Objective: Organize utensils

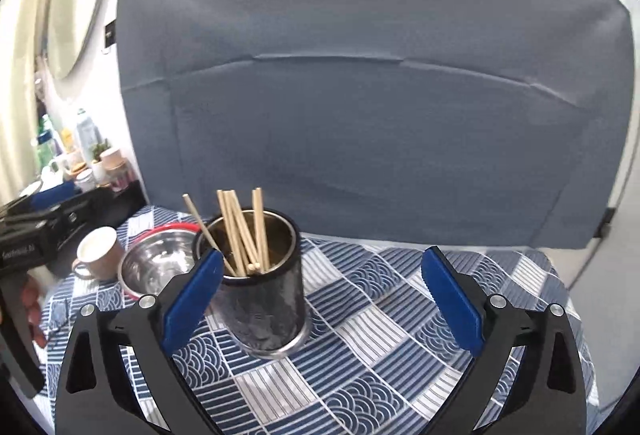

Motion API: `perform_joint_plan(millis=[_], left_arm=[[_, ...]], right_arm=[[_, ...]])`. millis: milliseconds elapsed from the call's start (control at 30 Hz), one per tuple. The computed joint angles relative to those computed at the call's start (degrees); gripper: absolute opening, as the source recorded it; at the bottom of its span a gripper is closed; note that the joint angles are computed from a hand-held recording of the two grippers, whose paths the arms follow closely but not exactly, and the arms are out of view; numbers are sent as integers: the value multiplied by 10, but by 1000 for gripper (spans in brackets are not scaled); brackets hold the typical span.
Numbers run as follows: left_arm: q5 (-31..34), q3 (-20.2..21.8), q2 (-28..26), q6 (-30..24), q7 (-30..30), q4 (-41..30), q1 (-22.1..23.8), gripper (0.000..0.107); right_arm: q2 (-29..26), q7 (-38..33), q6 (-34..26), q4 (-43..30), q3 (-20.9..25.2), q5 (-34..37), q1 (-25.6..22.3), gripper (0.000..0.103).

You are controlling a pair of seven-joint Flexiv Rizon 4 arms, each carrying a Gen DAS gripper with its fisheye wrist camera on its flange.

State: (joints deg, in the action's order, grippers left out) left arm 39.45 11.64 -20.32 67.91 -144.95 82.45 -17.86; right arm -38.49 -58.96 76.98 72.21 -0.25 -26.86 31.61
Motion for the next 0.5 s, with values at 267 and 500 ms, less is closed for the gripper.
perform_joint_plan(millis=[267, 500], left_arm=[[-107, -34, 52, 10, 42, 95, 25, 97], [-80, -60, 102, -78, 27, 129, 20, 97]], right_arm=[[46, 15, -137, 1, 51, 51, -16, 95], [122, 8, -93, 103, 40, 15, -3, 95]])
